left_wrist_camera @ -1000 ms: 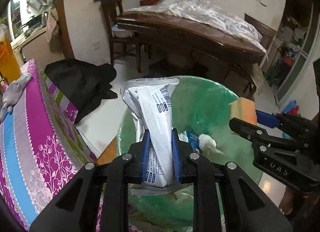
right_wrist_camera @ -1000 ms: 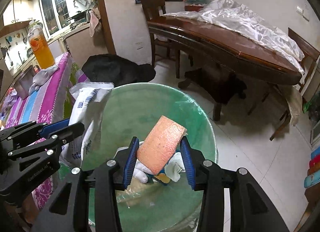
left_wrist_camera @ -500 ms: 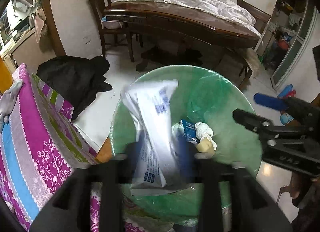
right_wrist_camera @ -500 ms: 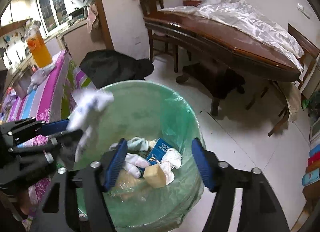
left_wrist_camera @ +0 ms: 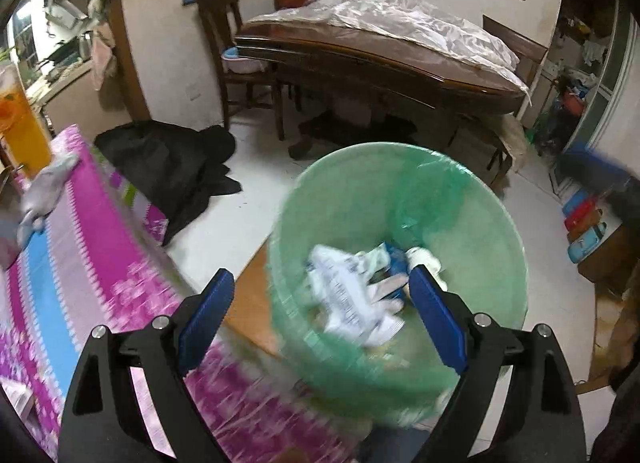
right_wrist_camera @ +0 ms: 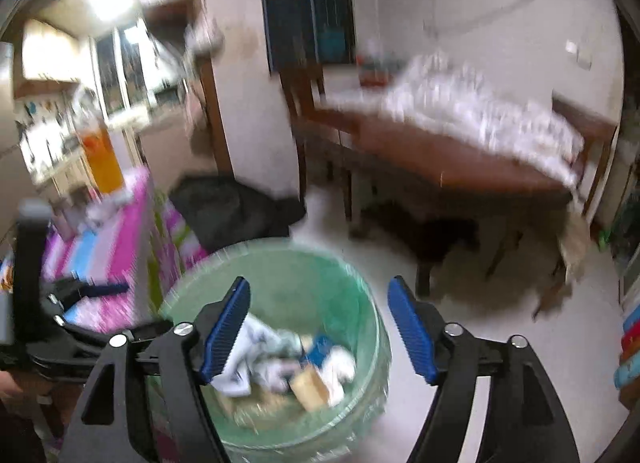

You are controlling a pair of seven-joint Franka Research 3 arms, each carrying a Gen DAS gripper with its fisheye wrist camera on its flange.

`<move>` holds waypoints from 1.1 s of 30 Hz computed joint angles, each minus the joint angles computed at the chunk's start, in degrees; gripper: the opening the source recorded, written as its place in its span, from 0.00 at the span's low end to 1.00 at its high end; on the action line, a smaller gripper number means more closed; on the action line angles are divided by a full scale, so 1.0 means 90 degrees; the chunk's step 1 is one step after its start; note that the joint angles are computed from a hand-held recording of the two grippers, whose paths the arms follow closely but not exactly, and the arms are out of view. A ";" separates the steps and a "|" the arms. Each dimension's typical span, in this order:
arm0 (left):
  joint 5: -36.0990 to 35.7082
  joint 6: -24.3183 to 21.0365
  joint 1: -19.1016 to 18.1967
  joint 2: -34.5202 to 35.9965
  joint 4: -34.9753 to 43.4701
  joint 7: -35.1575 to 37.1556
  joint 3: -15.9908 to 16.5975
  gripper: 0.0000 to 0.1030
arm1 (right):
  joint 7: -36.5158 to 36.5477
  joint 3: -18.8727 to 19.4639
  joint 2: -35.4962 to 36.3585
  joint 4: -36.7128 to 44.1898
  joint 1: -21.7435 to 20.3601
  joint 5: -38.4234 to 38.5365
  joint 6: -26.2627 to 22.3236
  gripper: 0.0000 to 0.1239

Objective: Collect trash
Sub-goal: 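Move both tools back over the table toward the remaining trash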

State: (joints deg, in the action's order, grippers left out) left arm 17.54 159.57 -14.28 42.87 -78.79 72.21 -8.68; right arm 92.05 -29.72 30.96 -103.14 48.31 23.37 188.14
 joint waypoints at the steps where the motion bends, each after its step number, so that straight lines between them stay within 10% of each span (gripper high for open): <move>1: 0.0004 0.0132 0.0034 -0.0186 -0.0301 -0.0089 0.0044 0.83 | -0.0036 -0.0014 -0.0069 -0.0170 0.0100 -0.0001 0.0432 0.68; 4: 0.0223 0.0688 0.0031 -0.0945 -0.1471 -0.0621 0.0389 0.83 | -0.0424 0.0054 -0.0122 -0.0530 0.0459 0.0123 0.1918 0.77; 7: 0.0698 0.1173 -0.0122 -0.1690 -0.2524 -0.1363 0.0910 0.82 | -0.0576 0.0707 -0.0226 -0.0532 0.0155 -0.0407 0.2322 0.79; 17: 0.5168 0.1326 -0.1433 -0.3551 -0.4678 -0.5692 0.3807 0.82 | -0.0870 0.2744 -0.0186 0.0068 -0.0882 -0.1708 0.1669 0.79; 23: 0.7623 0.0349 -0.0985 -0.4309 -0.5402 -0.7288 0.4129 0.82 | -0.1104 0.3669 -0.0085 0.0361 -0.1316 -0.1714 0.1176 0.79; 33: 0.8105 0.0459 0.0125 -0.4105 -0.5386 -0.7373 0.3724 0.82 | -0.1750 0.4584 0.0574 0.1326 -0.1602 -0.1498 0.0483 0.79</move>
State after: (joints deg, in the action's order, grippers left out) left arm 90.49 163.70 -13.15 5.92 -127.27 5.85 24.83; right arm 76.29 11.54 36.13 -91.20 33.90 9.90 192.49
